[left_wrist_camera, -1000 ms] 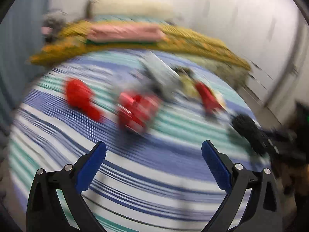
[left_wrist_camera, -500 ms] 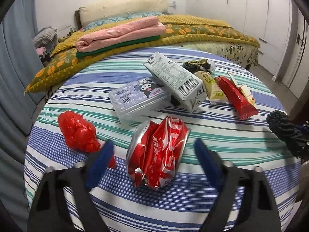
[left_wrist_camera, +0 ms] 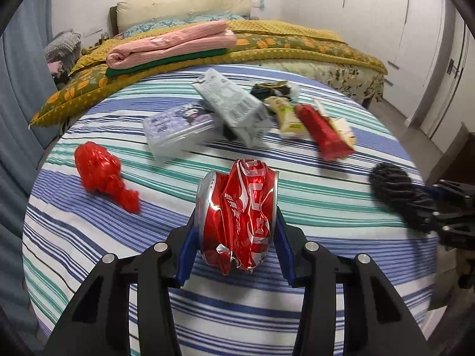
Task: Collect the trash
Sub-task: 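Carry the can and net over the blue wastebasket and open both grippers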
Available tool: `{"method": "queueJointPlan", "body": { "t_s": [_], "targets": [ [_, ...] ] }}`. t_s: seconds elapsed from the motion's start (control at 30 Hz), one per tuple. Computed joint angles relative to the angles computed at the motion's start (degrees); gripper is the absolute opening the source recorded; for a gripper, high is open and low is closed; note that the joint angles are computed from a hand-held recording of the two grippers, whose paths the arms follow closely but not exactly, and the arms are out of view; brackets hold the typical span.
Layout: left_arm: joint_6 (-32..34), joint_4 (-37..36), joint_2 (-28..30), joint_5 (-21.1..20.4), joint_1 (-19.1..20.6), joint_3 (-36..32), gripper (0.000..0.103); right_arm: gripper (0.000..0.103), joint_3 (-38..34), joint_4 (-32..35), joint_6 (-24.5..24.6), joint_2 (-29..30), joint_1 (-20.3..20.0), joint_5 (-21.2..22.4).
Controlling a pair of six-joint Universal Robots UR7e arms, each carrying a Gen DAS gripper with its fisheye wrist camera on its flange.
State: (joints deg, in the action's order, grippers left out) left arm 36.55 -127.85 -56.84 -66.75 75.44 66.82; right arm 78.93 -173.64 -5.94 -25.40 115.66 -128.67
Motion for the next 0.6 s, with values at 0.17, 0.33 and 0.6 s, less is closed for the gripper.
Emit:
{"method": "queueJointPlan", "body": {
  "t_s": [0.17,0.33,0.6],
  "targets": [
    [-3.90,2.26,-2.15,-2.67,-1.52,2.51,0.045,0.038,3.20,-4.27,2.72,-2.76,-0.30,2.73],
    [-5.80,3.87,-3.86,-6.77,-5.68,6.62,0.045,0.038,10.78,-10.44,5.67,-10.21,-1.91,1.79],
    [-9.98,6.02,-1.63,-14.06,-14.19,12.75,0.046,0.038,25.39,-14.25,10.04,-24.09,-8.28,-7.78]
  ]
}}
